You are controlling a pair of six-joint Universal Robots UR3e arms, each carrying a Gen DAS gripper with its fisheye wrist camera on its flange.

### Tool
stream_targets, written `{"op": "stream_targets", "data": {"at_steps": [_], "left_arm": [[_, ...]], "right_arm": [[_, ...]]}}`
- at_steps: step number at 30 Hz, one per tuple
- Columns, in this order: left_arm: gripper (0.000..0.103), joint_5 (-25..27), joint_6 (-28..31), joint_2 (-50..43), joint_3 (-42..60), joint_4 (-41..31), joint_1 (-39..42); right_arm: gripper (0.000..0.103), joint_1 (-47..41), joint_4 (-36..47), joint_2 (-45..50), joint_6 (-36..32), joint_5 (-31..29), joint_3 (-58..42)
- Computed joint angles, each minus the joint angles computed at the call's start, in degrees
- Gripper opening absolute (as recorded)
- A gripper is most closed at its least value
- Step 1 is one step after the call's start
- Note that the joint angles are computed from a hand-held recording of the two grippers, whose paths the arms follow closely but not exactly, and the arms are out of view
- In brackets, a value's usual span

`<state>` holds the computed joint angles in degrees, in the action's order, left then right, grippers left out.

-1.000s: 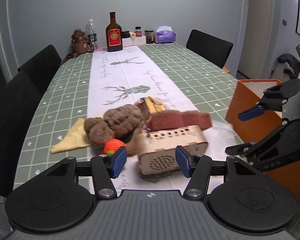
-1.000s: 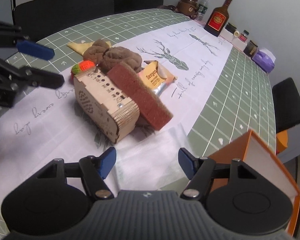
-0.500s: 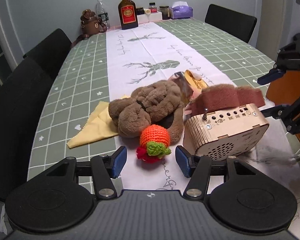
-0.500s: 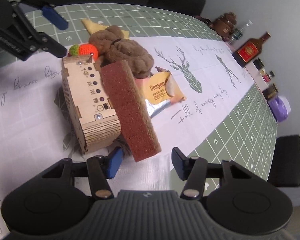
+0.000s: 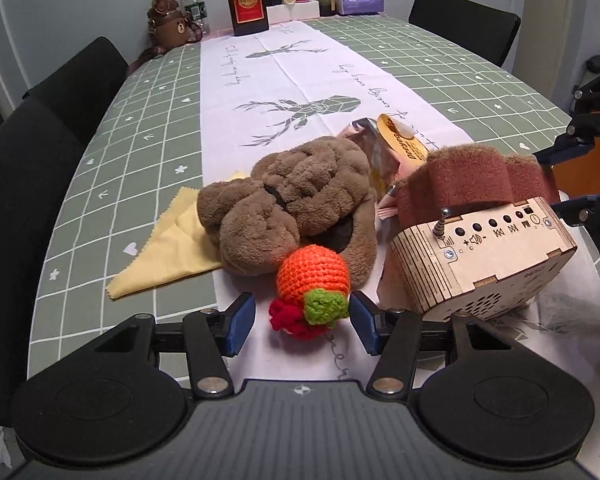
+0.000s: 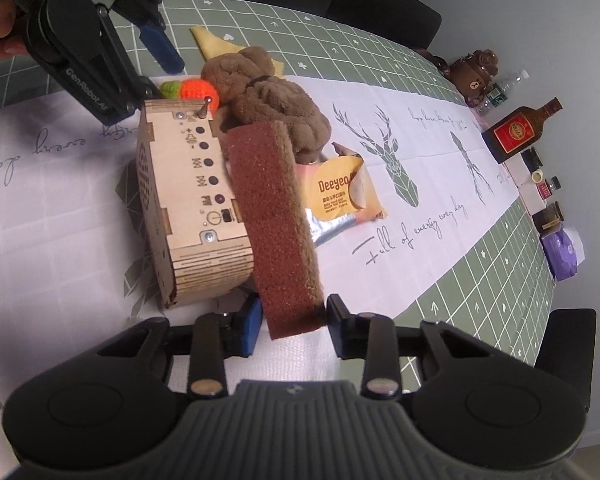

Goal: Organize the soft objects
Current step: 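Grasp the orange crocheted fruit with the left gripper while the right grasps the red sponge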

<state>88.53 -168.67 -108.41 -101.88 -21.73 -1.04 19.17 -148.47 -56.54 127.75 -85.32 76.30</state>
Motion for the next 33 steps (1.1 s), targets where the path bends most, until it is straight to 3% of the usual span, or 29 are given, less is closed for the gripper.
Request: {"op": "stream_targets", "data": {"at_steps": [6, 12, 20, 25, 33], "left_arm": [[0.049, 0.3, -0.4, -0.7, 0.4, -0.5, -0.6], [0.047, 1.3, -2.7, 1.1, -0.9, 0.0, -1.1], [0.047, 3.9, -5.9, 8.5, -2.4, -1.9, -1.9], [0.047, 4.2, -7.2, 13.5, -0.2, -7.6, -2.8], [0.047, 3.7, -10.4, 15.6, 10.9, -25.5, -6.7]], "right_arm": [[0.031, 0.1, -1.2, -1.0, 1.6, -0.2, 1.8], [0.029, 0.0, 0.1, -2.4, 5.0, -0.3, 0.9], [0.029, -0.5, 8.1, -4.5, 14.5, -0.3, -4.0], [0.029, -1.5, 18.0, -6.6, 23.3, 1.6, -8.6], [0.029, -4.1, 28.0, -13.0, 30.3, 5.7, -9.8]]}}
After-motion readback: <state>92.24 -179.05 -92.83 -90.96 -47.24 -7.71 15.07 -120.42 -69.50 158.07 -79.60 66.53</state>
